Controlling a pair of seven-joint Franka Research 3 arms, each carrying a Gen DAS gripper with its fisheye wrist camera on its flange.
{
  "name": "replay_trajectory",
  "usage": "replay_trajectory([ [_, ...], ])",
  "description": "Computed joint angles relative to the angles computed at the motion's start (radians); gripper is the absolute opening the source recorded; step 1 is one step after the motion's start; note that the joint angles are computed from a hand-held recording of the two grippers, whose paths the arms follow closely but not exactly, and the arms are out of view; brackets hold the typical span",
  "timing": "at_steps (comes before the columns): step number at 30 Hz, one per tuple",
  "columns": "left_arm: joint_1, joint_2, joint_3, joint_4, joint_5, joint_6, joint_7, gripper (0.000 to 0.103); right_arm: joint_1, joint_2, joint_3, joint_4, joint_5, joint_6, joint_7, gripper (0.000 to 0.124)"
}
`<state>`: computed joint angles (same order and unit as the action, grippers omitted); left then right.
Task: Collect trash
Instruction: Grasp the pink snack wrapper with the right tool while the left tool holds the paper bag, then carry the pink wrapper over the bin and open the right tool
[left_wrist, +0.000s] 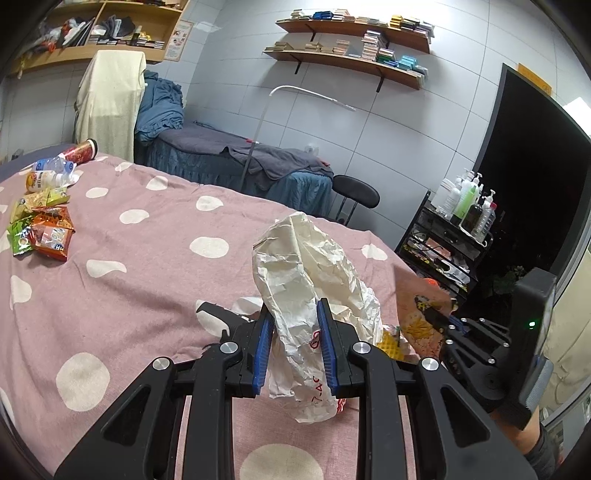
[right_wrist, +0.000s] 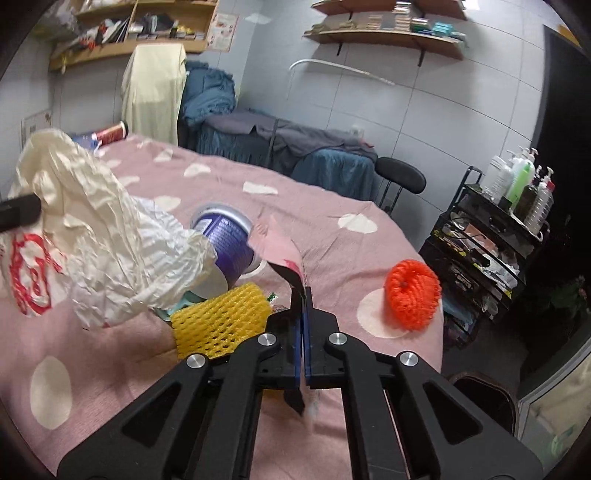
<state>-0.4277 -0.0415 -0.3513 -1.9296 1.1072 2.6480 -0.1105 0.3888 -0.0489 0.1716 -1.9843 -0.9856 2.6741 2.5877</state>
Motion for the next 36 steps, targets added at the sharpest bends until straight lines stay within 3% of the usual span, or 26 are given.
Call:
replay_trajectory([
  [10, -0.032, 0.03, -0.014, 0.045, 0.053, 0.039, 0.008, 0.024, -0.111, -0.229, 0.051, -0.213, -0.02, 0.111, 0.212, 0.002],
  [17, -0.087, 0.109, -0.004, 0.123, 0.046, 0.091, 0.079, 0.024, -0.217, -0.409, 0.103, -0.361, 0.031, 0.119, 0.286, 0.002],
  [28, -0.193, 0.252, 0.043, 0.266, -0.063, 0.147, 0.288, 0.024, -0.335, -0.631, 0.126, -0.582, 0.251, 0.054, 0.266, 0.002],
  [36, -0.266, 0.355, 0.074, 0.376, -0.185, 0.148, 0.465, 0.024, -0.403, -0.633, 0.131, -0.651, 0.405, 0.047, 0.193, 0.002],
])
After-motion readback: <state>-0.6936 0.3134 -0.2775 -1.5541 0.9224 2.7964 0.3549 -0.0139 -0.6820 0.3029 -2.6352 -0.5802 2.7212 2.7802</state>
